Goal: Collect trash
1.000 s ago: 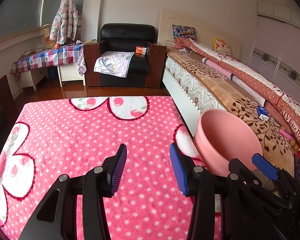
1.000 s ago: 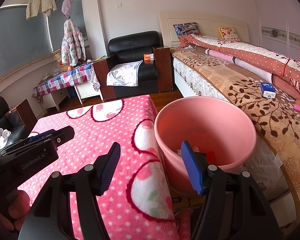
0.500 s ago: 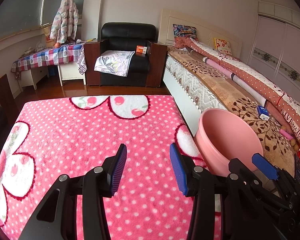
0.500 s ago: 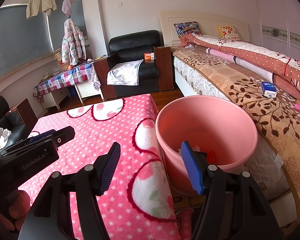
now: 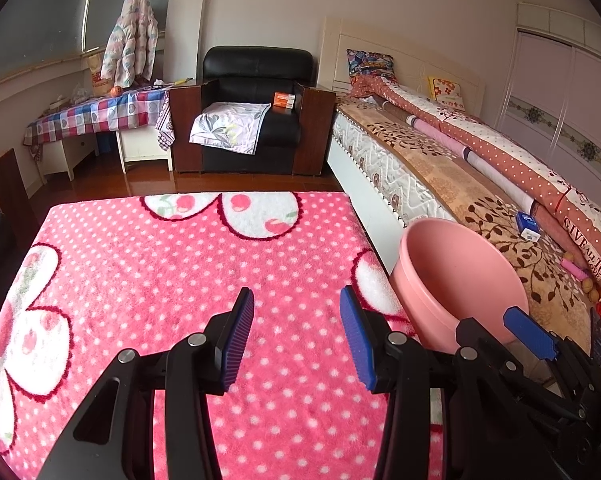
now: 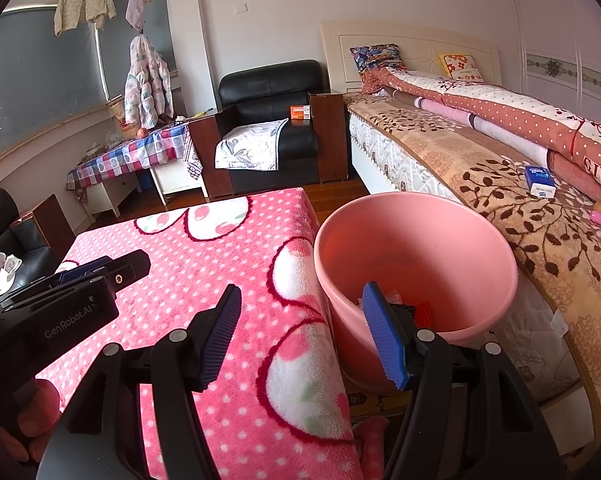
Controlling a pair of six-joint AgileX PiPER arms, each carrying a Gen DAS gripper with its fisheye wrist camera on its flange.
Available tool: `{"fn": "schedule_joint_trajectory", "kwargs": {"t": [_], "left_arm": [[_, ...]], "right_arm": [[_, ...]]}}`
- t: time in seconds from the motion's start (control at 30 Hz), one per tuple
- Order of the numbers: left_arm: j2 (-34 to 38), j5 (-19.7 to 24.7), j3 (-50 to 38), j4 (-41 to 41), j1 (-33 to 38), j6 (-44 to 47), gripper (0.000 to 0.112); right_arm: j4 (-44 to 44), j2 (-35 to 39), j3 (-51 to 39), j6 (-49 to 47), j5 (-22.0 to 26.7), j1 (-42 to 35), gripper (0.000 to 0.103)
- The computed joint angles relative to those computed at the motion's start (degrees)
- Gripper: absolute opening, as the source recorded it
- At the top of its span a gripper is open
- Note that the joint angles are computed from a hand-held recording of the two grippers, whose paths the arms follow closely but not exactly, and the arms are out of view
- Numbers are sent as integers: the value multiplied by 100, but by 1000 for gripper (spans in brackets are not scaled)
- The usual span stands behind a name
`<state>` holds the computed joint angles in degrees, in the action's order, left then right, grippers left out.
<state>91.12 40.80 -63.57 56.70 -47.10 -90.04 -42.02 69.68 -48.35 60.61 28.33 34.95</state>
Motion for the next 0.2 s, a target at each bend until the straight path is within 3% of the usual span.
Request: {"fn": "schedule_joint_trajectory", "kwargs": {"t": [0.2], "left_arm": [[-34,14,-8,-135,46,102,45]], "right_arm": [[-27,33,32,37,-21,38,64]]}}
